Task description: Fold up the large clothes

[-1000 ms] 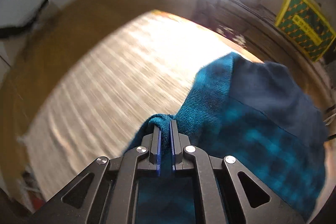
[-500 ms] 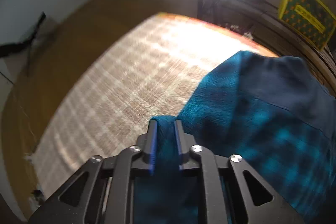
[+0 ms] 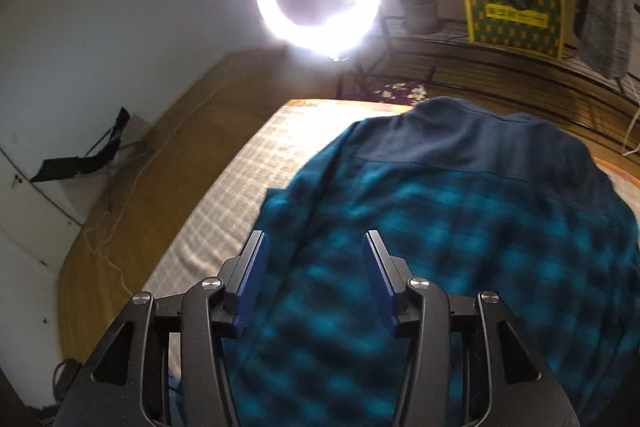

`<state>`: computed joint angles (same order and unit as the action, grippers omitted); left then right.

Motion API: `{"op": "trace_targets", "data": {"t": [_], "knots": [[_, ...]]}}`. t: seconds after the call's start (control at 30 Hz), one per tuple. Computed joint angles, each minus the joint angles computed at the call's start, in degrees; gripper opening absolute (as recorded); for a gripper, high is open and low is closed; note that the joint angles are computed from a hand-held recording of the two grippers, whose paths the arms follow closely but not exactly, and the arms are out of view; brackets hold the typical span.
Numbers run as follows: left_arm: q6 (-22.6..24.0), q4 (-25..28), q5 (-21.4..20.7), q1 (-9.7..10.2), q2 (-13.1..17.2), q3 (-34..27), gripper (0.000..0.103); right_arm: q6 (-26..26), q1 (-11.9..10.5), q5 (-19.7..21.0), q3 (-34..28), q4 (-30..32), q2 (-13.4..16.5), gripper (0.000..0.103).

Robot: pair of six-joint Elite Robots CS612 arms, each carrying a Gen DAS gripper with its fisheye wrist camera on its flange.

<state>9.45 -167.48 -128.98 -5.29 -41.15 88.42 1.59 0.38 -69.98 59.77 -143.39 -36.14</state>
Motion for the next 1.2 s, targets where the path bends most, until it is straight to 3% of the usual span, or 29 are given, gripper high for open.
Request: {"op": "trace_targets", "data": {"t": [0.17,0.27,0.33,0.4,0.43,0.6,0.8,0.93,1.1,1.13,1.17,1.2], "knots": [[4.05,1.69,7.13,-3.08,0.35,-0.6,0.049,-0.38,-1.98,1.61,6.55,-4.26,-3.64,0.051],[5.72,3.86,12.54,-4.32,1.09,-1.25,0.048,-0.51,-2.55,2.4,7.23,-4.67,-3.46,0.051],[5.49,4.66,15.47,-4.76,1.6,-1.49,0.018,-0.27,-2.7,3.84,6.51,-4.42,-2.55,0.051],[4.09,4.62,14.0,-4.18,2.23,-1.93,0.012,-0.4,-2.75,6.42,4.92,-3.82,-1.02,0.051],[3.63,5.53,12.77,-3.74,2.35,-2.3,0.006,-0.64,-2.62,7.68,3.61,-3.25,0.08,0.051],[-3.1,6.7,5.21,-1.37,1.91,-3.26,0.004,-1.69,-1.28,12.68,-6.12,2.35,7.47,0.051],[-10.41,3.67,3.82,0.15,1.01,-4.52,0.004,-1.7,0.93,15.4,-23.54,14.21,18.73,0.051],[-10.41,3.18,2.62,0.33,0.34,-4.81,0.004,0.22,2.27,12.89,-35.47,21.69,25.53,0.051],[-5.9,2.77,2.67,0.29,-0.93,-3.47,0.004,4.78,2.94,11.85,-41.18,22.43,29.1,0.05],[-5.1,2.48,2.81,0.35,-1.1,-3.06,0.004,5.68,2.89,12.39,-40.82,21.64,29.05,0.036],[-4.67,2.57,2.7,0.44,-1.17,-2.87,0.004,6.53,2.79,14.04,-40.61,21.17,29.09,0.012],[-4.35,2.71,2.41,0.63,-1.35,-2.53,0.004,7.57,2.67,15.61,-39.68,19.89,28.8,0.005]]}}
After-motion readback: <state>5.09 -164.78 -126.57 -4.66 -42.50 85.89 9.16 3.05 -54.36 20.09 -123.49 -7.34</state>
